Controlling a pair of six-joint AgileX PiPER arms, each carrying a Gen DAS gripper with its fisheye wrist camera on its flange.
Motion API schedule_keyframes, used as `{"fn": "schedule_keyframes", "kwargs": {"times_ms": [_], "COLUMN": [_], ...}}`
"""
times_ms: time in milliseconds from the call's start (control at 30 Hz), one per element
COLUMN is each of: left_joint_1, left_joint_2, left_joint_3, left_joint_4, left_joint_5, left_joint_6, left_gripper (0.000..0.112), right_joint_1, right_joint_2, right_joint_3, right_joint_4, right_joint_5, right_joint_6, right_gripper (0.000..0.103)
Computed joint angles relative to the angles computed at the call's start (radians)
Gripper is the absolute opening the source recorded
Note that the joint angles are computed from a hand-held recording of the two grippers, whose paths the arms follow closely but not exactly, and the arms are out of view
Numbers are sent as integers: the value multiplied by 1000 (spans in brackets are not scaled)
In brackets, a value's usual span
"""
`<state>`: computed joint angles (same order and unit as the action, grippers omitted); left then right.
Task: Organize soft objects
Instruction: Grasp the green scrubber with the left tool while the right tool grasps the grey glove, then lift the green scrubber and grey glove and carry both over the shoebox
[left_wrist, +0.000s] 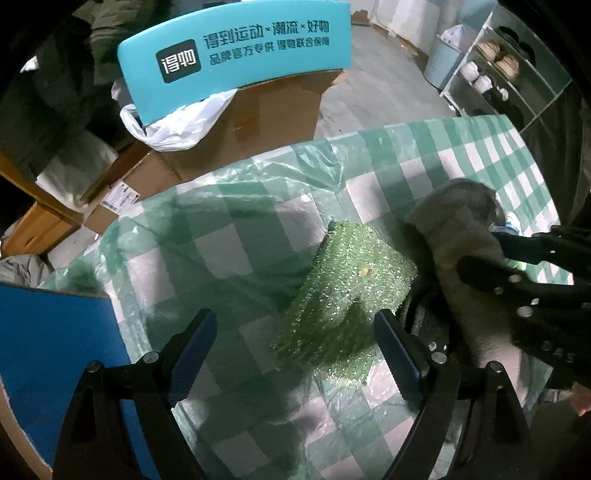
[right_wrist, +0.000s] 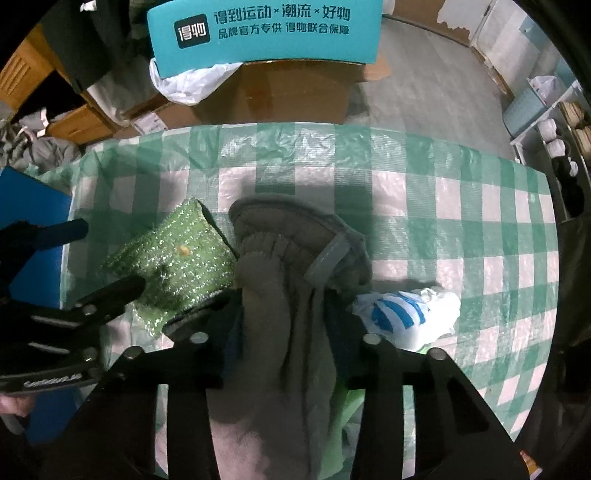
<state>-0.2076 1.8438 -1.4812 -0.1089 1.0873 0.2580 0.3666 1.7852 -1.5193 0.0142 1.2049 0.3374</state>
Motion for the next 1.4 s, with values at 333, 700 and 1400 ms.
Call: {"fn": "schedule_keyframes", "kwargs": {"times_ms": [333, 700, 1400], "left_joint_1": [-68, -101, -45], "left_joint_2": [6, -29, -168], "left_joint_3": [43, 123, 127], "left_joint_4": [60, 93, -22], "left_joint_5": [-34, -113, -38], "left_joint_6": [-45, -38, 34], "left_gripper": [88, 56, 14], "right_joint_1": [-45, -67, -32], "right_joint_2": [-70, -112, -210], "right_joint_3": [52, 66, 75], "right_joint_4": [47, 74, 72], "right_joint_5": [-34, -34, -51], "right_joint_6": [-32, -49, -1], "right_gripper": [31, 31, 26]}}
